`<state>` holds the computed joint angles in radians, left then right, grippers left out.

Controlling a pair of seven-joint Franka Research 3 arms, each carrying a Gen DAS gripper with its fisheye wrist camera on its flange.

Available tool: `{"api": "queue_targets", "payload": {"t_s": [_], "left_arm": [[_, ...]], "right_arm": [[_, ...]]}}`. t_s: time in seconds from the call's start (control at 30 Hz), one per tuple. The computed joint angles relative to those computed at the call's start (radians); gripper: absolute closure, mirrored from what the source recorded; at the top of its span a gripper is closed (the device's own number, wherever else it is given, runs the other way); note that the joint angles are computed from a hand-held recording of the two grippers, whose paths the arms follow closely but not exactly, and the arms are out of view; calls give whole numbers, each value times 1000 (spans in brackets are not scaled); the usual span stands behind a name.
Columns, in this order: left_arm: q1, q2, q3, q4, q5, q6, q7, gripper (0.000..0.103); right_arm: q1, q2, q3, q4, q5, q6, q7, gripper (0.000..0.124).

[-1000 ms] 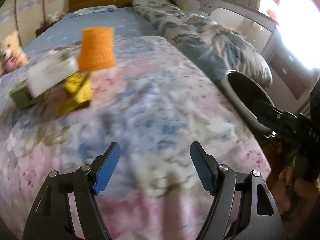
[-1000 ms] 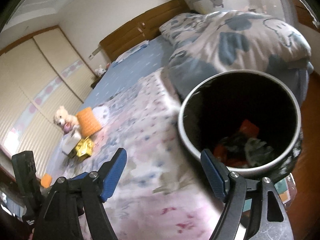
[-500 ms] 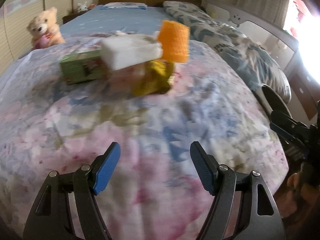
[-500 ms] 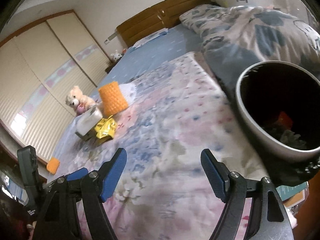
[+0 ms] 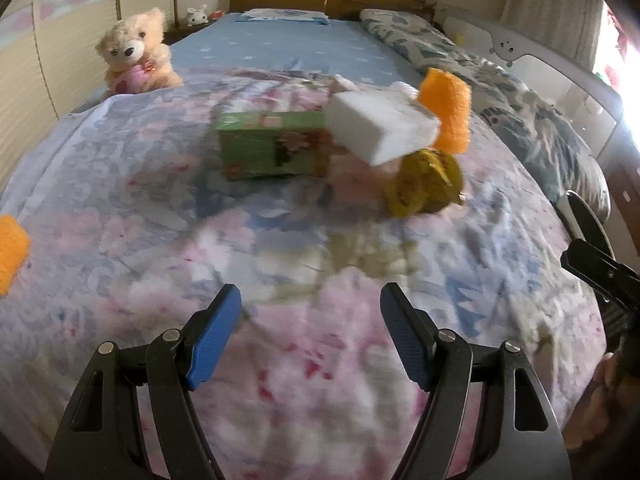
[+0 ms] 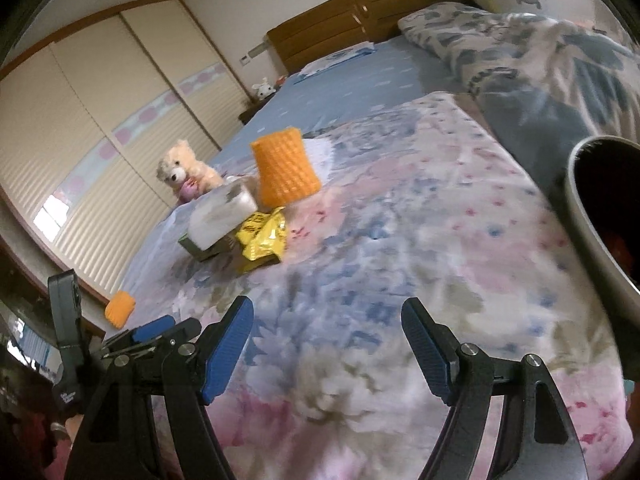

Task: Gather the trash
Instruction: 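Move both open tools back over the items on the bed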

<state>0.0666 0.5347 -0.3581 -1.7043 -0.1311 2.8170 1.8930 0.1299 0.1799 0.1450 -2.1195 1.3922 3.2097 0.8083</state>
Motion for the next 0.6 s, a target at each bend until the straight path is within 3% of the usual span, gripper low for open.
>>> {"api": "queue_targets", "payload": {"t_s": [0.27, 0.4, 0.6], "left_arm": [[2, 55, 21, 84, 28, -26, 2, 28], [4, 105, 21, 162, 40, -61, 28, 23], [-14, 234, 27, 377, 63, -156, 96, 22]], "right_arm": [[6, 70, 14, 61, -192, -9, 148, 46], [8, 112, 16, 98, -307, -13, 240, 46], [64, 177, -56, 155, -506, -32, 417, 46]]}}
